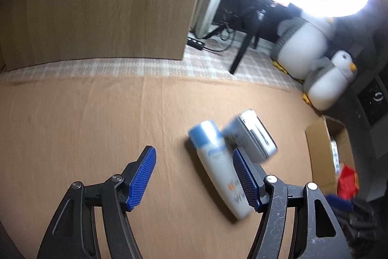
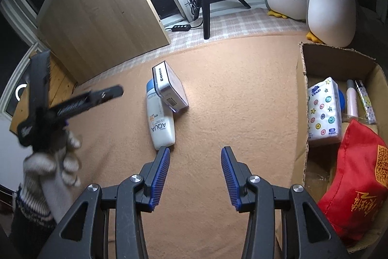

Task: Organize objects
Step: 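Move the left tool toward the white AQUA sunscreen bottle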

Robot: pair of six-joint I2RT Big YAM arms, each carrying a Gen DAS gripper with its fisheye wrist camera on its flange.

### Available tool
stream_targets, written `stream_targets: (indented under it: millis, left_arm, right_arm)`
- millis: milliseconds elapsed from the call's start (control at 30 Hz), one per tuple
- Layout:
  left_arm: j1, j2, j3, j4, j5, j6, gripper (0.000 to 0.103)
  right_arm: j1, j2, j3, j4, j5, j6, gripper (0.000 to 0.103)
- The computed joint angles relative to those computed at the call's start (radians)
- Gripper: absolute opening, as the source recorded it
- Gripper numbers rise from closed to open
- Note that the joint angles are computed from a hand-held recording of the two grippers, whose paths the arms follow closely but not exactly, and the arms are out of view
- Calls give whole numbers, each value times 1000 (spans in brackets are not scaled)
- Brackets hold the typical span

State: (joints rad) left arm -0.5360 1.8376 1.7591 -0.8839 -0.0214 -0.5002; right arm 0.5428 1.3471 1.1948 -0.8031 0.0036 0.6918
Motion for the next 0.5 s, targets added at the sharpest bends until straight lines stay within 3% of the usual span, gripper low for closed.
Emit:
stream_targets:
  millis: [300,500]
  left_arm:
    - [48,191,252,-114,59,-3,68]
    - [63,330,428,-241,101,35,53]
  right_arm:
    - [-14,-4,-20,-10,-11,10,40]
    - [-18,-3,-22,-18,-10,16,40]
